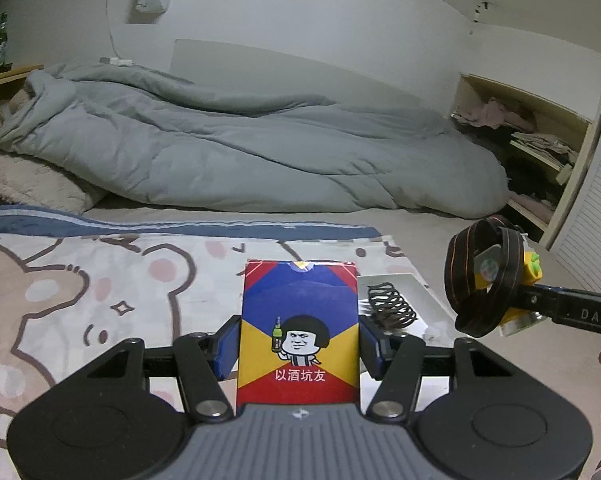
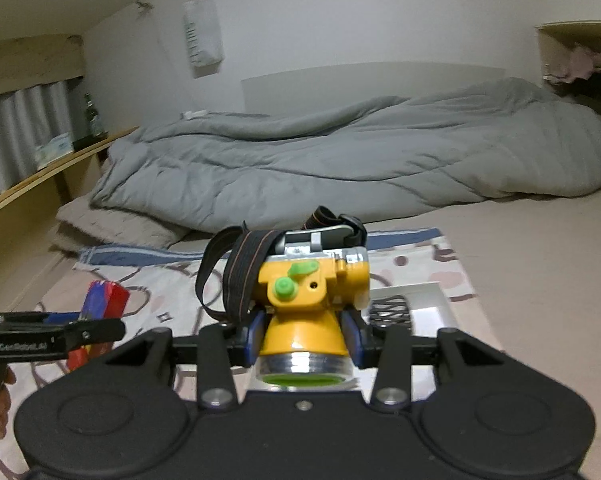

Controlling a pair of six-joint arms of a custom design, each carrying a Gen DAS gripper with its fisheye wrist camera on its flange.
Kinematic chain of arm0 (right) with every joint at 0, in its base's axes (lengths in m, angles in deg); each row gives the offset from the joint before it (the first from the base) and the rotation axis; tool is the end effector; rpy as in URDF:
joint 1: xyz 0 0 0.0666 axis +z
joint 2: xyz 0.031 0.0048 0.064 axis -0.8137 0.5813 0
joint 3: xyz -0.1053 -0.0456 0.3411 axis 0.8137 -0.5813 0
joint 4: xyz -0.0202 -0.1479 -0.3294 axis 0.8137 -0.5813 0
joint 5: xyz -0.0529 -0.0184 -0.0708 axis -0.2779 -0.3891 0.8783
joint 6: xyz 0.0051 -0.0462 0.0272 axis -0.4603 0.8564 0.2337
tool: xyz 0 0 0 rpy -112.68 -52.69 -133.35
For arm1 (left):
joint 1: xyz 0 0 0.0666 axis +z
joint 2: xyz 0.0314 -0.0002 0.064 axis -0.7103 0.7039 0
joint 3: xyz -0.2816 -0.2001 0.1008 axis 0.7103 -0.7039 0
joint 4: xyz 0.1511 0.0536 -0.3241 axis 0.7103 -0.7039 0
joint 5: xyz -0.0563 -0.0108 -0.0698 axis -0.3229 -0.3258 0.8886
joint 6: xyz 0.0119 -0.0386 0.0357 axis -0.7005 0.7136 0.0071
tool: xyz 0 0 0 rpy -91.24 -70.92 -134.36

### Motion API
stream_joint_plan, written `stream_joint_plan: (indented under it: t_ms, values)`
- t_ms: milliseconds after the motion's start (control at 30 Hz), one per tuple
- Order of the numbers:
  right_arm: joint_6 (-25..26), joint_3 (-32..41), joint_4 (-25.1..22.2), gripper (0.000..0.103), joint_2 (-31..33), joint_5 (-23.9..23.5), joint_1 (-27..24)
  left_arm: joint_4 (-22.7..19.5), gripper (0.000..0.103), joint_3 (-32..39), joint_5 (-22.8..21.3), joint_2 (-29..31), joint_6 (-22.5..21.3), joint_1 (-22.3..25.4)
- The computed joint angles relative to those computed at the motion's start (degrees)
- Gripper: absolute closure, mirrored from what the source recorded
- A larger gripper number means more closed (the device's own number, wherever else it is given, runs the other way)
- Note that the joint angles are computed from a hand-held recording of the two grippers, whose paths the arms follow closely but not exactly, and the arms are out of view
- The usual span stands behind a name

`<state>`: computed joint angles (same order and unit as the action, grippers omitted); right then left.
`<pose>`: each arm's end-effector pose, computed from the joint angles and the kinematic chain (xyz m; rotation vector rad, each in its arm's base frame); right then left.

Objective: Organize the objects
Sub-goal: 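Lift and carry the headlamp and card box over the white box, then lower and open both tools to release the headlamp and card box into the box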

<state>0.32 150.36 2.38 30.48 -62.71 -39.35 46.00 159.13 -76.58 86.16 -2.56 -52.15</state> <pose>0.5377 0.1460 0.4705 -0.1256 2.0895 0.2957 0.5375 -0.0732 0.4596 0.1501 2.1606 -0.3624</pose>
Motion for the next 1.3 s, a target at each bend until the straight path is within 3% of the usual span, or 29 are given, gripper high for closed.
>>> stream_joint_plan:
  t_ms: [167,400,700,833,1067,1300]
  values:
    - [0.7,-1.2,0.2,0.061,-0.3,0.9,-1.7,0.4,0.043,0.4,2.1,0.7,-1.9,-1.4]
    - [1.0,-0.1,-2.1,0.061,2.0,-0.2,-4.1,-2.1,0.043,4.0,2.5,4.2,-4.9,-4.0]
    - [-0.1,3.8,-9.1,0.061,7.7,-3.7,-6.0,-6.3,0.043,12.4,4.9,12.2,2.8,-5.9]
    - [1.9,6.4,-13.0,0.061,11.0,-4.2,-6.3,-7.3,0.043,14.1,5.1,14.2,5.4,-6.8]
    - [5.2,12.8,-19.8,0.061,17.1,-4.6,-6.8,-11.9,0.043,13.7,7.5,14.9,5.0,-8.6]
    - [3.1,18.8,-20.4,0.06,21.7,-4.0,-6.4,-15.4,0.043,13.8,7.9,15.4,3.8,-9.5]
